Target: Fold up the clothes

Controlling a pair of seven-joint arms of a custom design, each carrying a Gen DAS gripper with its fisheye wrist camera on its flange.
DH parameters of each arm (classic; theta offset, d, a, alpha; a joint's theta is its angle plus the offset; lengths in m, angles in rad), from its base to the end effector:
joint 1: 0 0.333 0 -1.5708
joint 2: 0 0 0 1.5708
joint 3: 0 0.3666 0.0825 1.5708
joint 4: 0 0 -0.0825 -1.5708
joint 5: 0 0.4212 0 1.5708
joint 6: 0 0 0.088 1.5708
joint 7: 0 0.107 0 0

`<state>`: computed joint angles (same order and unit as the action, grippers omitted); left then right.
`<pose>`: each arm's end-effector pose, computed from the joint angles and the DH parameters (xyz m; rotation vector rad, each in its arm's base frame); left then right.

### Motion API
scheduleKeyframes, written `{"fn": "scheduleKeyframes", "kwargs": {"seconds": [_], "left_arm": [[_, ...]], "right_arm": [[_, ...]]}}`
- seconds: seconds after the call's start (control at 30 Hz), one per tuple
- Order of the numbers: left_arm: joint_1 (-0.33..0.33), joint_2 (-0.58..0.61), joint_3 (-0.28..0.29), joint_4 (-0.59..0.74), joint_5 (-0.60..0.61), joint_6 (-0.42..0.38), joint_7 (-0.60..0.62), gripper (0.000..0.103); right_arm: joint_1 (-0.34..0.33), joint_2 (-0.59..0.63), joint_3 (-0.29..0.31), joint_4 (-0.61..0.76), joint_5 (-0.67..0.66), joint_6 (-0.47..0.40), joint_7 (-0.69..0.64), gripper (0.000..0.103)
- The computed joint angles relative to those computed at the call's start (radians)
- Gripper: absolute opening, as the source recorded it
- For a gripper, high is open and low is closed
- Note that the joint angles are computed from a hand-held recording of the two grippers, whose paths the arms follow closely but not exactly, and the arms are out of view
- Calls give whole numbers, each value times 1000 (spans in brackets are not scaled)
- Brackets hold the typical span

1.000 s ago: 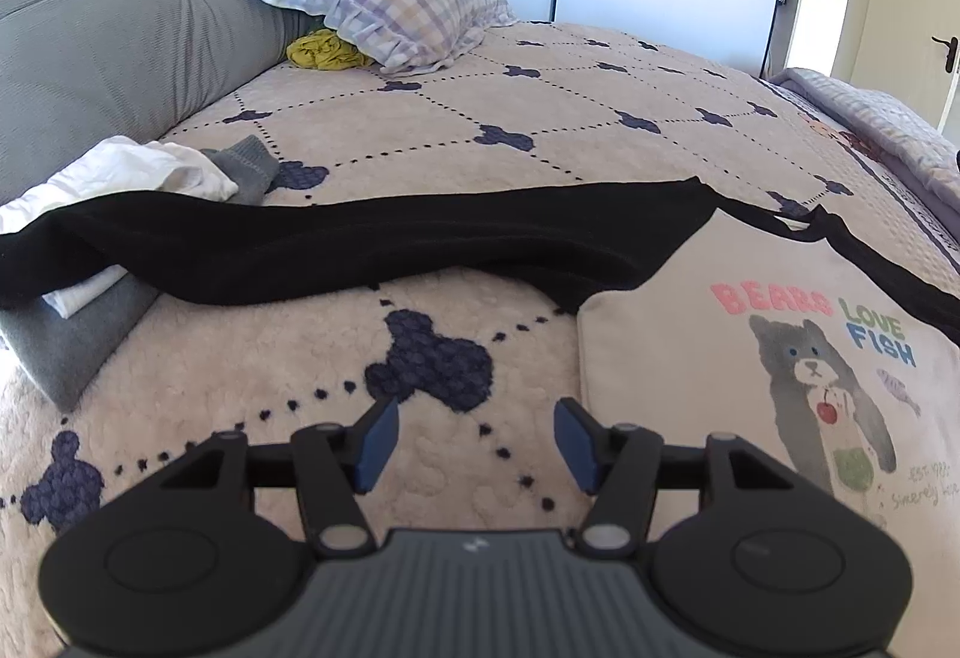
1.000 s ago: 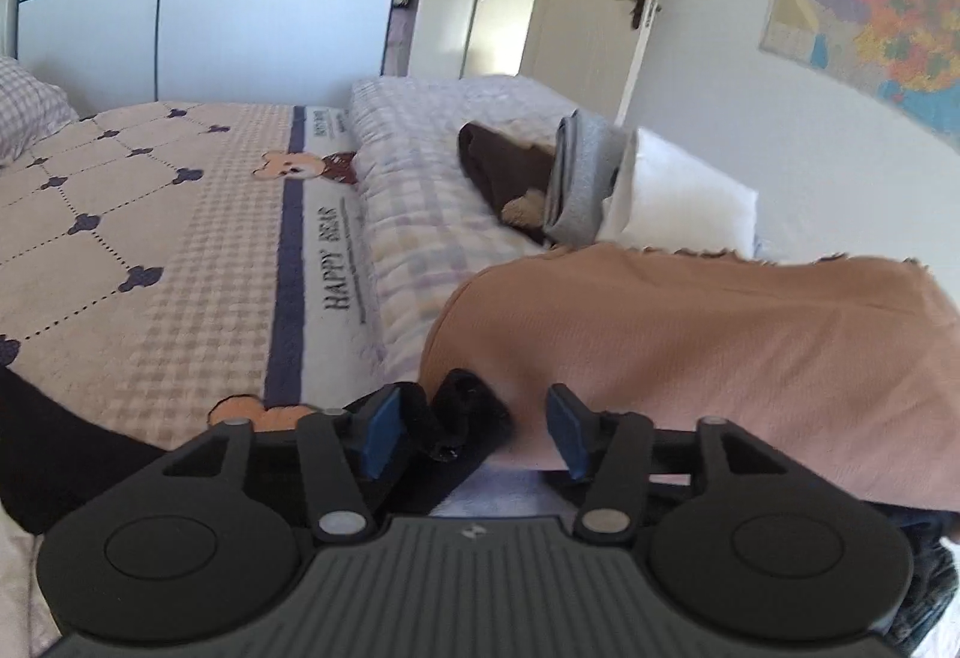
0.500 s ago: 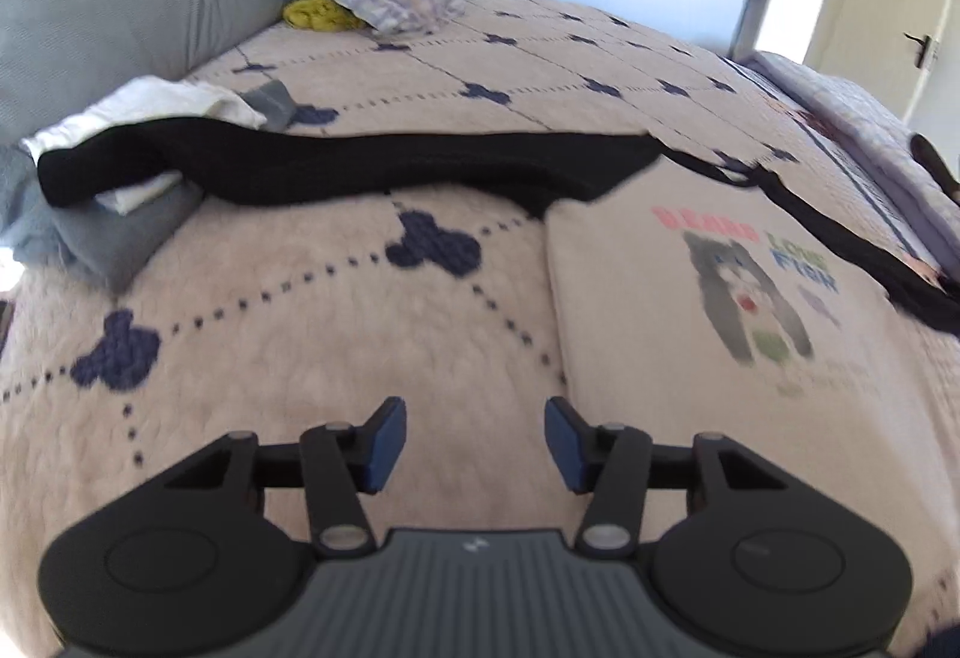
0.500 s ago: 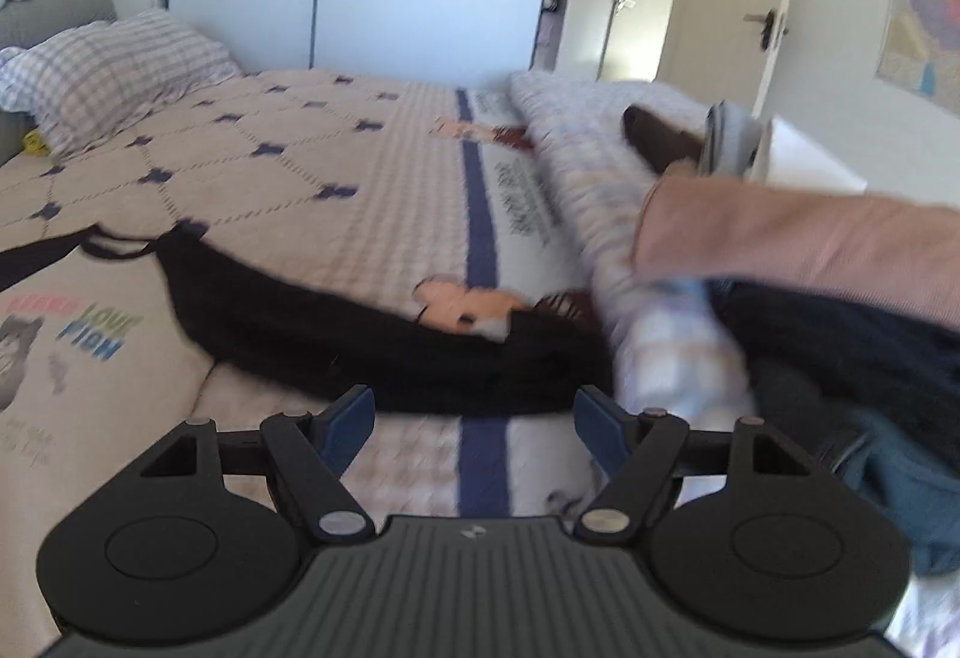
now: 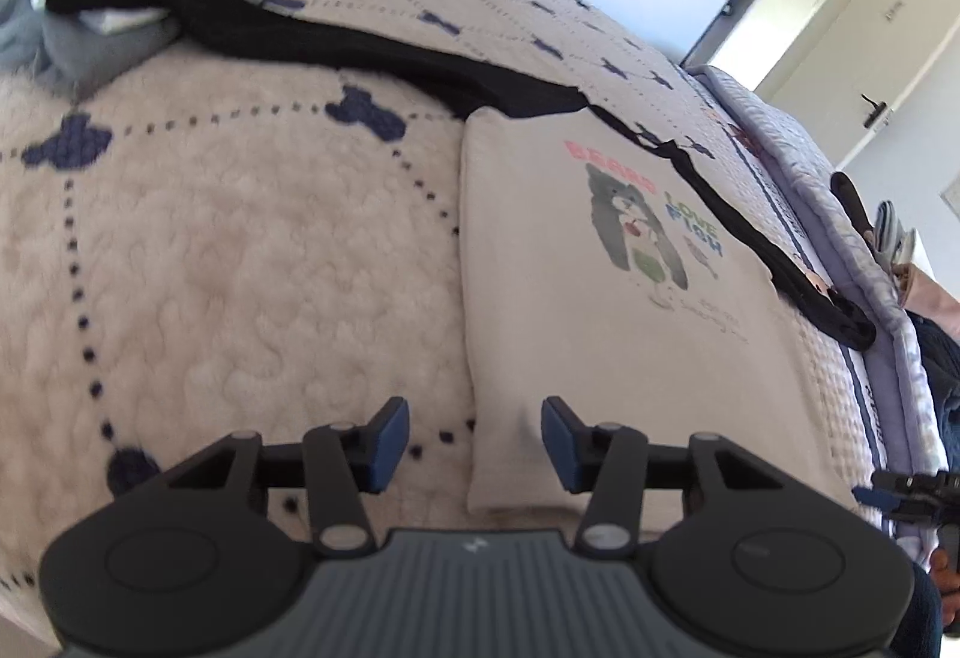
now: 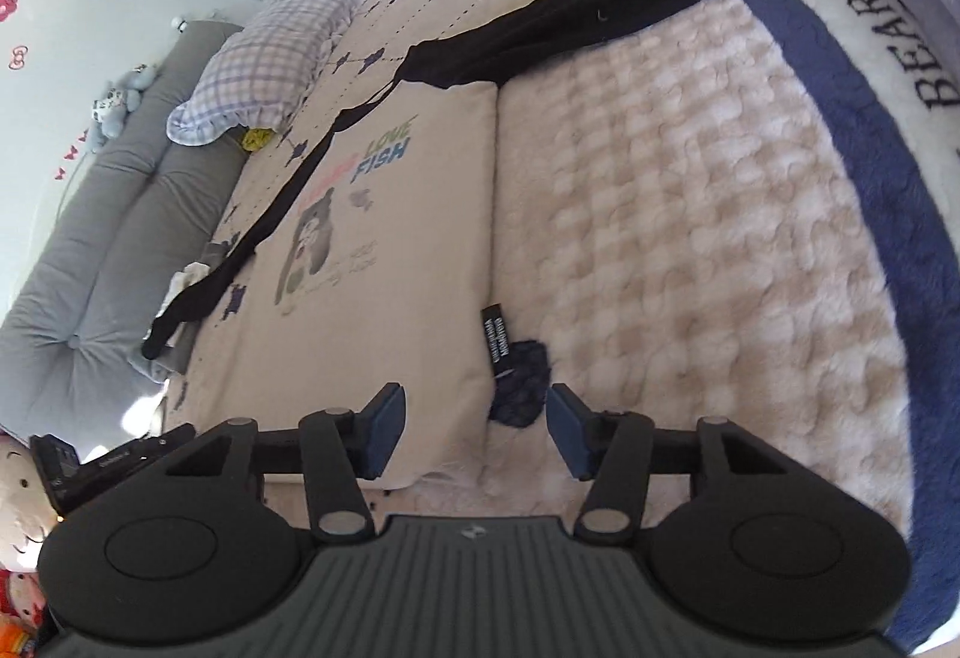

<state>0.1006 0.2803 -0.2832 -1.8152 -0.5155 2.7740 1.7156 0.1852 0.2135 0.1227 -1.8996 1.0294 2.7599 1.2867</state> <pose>0.7129 -0.0892 0.4954 -2.0848 1.8290 -1.1056 0.6659 0.1682 0.4775 -1.3645 1.8013 0.1131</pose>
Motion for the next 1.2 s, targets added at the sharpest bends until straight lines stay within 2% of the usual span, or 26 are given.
{"fn": "scheduleKeyframes", "kwargs": {"seconds": [0.07,0.13,0.17,0.2,0.23,0.27,0.3,0.33,0.47,0.57,0.63,0.67,0.8,0.83,0.87,0.9,0.97,1.03,1.13,1.2], "left_arm": [[-23,7,15,-6,35,19,-47,49],[-50,12,33,-10,103,54,-89,49],[-63,15,42,-12,141,71,-114,45],[-80,19,58,-11,188,81,-154,32],[-98,22,77,-7,241,85,-202,17],[-94,24,74,-3,260,78,-223,11],[-89,25,69,2,274,71,-240,9],[-90,19,72,2,302,67,-256,8],[-84,-20,64,-20,380,81,-249,7],[-71,-38,50,-41,379,90,-222,7],[-66,-30,48,-42,372,69,-219,8],[-60,-23,44,-40,361,56,-212,8],[12,-14,-20,-39,203,28,-83,19],[17,-14,-17,-33,183,15,-70,25],[4,-19,6,-32,198,15,-90,40],[-15,-25,36,-36,234,26,-123,50],[-30,-28,72,-32,291,38,-157,51],[-22,-21,76,-18,296,42,-166,52],[-31,9,93,25,337,37,-209,56],[-52,39,109,67,394,28,-257,58]], "right_arm": [[6,9,3,5,-1,1,19,54],[-4,19,22,12,75,-2,-16,45],[4,26,19,17,62,-1,-1,42],[14,34,16,22,38,2,20,33],[39,39,-1,22,-47,18,76,22],[67,43,-22,21,-149,34,144,17],[77,42,-26,17,-197,52,176,13],[69,37,-12,13,-188,68,170,11],[32,-15,38,-18,-94,129,55,10],[26,-39,40,-34,-42,130,-12,10],[26,-55,37,-43,-7,128,-55,10],[36,-52,24,-49,-40,121,-35,10],[75,-19,-34,-55,-277,67,152,10],[72,-15,-34,-55,-299,63,159,12],[62,-14,-26,-54,-290,71,146,14],[51,-14,-18,-54,-271,86,132,17],[39,-15,-14,-51,-251,119,122,25],[58,-12,-54,-51,-338,170,218,43],[96,10,-144,-32,-533,185,452,45],[90,34,-168,-10,-583,194,550,45]]}}
